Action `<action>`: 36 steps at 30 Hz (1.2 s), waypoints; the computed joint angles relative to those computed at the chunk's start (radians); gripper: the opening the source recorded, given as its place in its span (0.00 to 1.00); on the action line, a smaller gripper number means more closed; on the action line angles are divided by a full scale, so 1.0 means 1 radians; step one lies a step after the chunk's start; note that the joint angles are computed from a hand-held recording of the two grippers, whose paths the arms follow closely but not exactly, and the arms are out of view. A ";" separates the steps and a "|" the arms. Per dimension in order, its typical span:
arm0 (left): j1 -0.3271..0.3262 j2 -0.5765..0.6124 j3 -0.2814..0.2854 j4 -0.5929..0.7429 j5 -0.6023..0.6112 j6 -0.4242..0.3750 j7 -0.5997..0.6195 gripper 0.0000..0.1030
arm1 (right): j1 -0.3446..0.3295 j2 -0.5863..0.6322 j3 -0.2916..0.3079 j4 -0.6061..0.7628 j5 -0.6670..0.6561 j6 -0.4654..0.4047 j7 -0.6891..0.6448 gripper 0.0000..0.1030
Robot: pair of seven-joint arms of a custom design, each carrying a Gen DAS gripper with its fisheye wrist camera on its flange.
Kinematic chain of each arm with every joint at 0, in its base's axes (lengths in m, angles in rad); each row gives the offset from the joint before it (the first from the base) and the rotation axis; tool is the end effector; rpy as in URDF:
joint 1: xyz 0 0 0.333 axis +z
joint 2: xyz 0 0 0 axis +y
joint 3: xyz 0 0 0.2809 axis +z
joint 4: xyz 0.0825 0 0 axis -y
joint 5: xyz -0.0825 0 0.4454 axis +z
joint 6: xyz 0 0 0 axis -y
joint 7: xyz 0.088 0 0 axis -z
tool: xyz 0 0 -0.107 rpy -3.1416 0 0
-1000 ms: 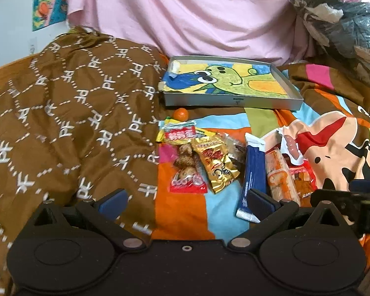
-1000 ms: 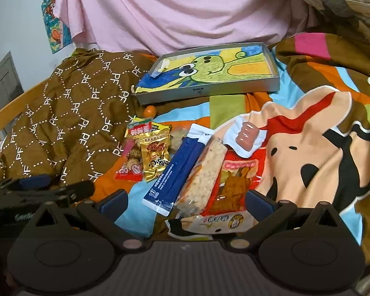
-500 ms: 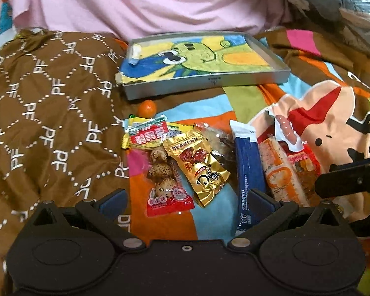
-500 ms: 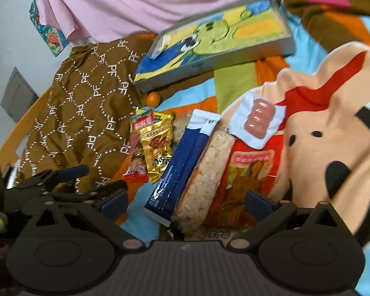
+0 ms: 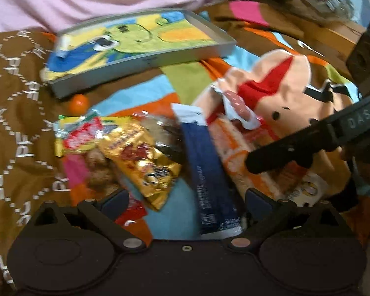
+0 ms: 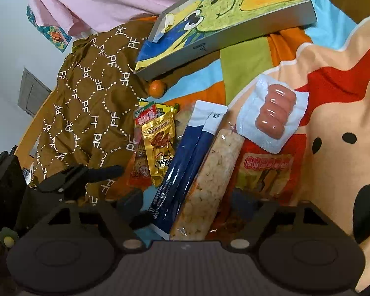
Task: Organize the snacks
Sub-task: 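Grasp the blue stick pack with the left tool while the right tool grasps the rice-cracker bar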
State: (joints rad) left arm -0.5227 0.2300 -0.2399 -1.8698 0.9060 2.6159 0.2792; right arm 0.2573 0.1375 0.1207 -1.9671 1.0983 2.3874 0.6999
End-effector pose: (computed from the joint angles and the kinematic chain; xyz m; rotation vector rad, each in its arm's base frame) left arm 0.4953 -0.4881 0.3824 -1.6913 1.9261 -0.8329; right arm 0.6132 0.2508 0.3712 -1.9520 1.1500 0.2795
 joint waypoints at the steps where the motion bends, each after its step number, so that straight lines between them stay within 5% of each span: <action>1: 0.008 0.009 -0.005 0.007 -0.027 0.009 0.028 0.95 | 0.001 0.003 -0.001 0.002 -0.009 0.001 0.008 0.75; 14: 0.047 0.040 -0.009 0.023 -0.275 0.109 0.169 0.75 | -0.026 0.063 0.006 0.056 -0.022 -0.063 0.108 0.58; 21: 0.052 0.063 -0.005 0.030 -0.367 0.154 0.188 0.47 | -0.027 0.062 0.010 0.049 -0.025 -0.039 0.117 0.41; 27: 0.047 0.067 0.012 0.022 -0.385 0.195 0.132 0.29 | -0.026 0.056 0.011 0.041 -0.023 -0.028 0.123 0.38; 36: 0.043 0.104 0.021 0.061 -0.390 0.198 0.104 0.29 | -0.026 0.079 0.014 0.062 -0.031 -0.030 0.146 0.38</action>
State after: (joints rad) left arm -0.4797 0.3344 -0.2184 -1.8083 0.5164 2.8135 0.3833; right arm 0.2317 0.2166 0.1343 -1.9046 1.0670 2.3579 0.8463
